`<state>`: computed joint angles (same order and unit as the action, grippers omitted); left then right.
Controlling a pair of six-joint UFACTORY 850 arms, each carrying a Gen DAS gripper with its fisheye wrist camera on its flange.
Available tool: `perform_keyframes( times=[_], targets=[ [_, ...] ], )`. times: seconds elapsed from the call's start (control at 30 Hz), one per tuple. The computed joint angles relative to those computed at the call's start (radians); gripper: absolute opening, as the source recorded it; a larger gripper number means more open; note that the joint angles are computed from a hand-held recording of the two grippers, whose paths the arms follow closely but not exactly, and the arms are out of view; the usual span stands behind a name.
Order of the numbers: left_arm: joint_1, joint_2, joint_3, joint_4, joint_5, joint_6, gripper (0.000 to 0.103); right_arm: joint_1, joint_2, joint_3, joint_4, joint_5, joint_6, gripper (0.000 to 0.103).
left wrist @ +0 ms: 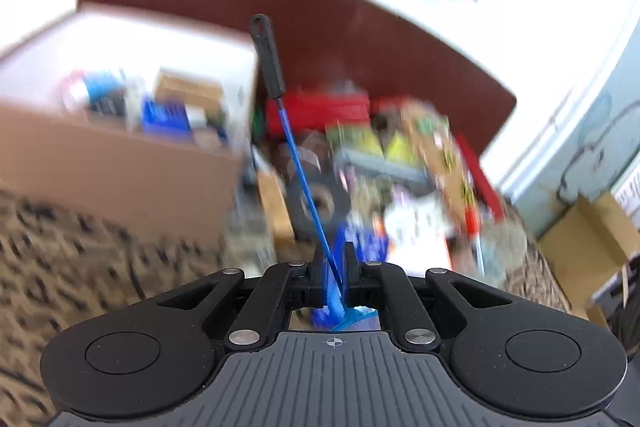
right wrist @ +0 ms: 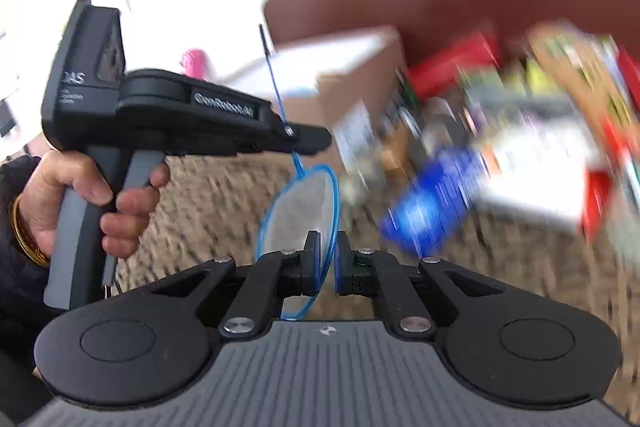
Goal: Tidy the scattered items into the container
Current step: 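Lift and carry the blue mesh net over the white-lined box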
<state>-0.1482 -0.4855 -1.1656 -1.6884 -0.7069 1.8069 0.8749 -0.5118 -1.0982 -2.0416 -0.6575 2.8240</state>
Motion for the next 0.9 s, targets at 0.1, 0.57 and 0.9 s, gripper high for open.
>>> perform_keyframes(
  times=[0.1, 0.57, 0.9],
  targets=[
    [0.019, 0.003, -0.052, -0.046, 0.007, 0.016, 0.004, -0.040, -0.026, -0.088, -0.060, 0.000, -0.089, 0.008],
    [0.074, -0.144, -0.224, 0.158, 0.059, -0.091, 0.043, -0.145, -0.187, -0.320, 0.122, 0.247, -0.383, 0.054],
    [0.073, -0.231, -0.318, 0.346, 0.013, -0.281, 0.073, -0.145, -0.285, -0.388, 0.001, 0.337, -0.252, 0.079]
  ],
)
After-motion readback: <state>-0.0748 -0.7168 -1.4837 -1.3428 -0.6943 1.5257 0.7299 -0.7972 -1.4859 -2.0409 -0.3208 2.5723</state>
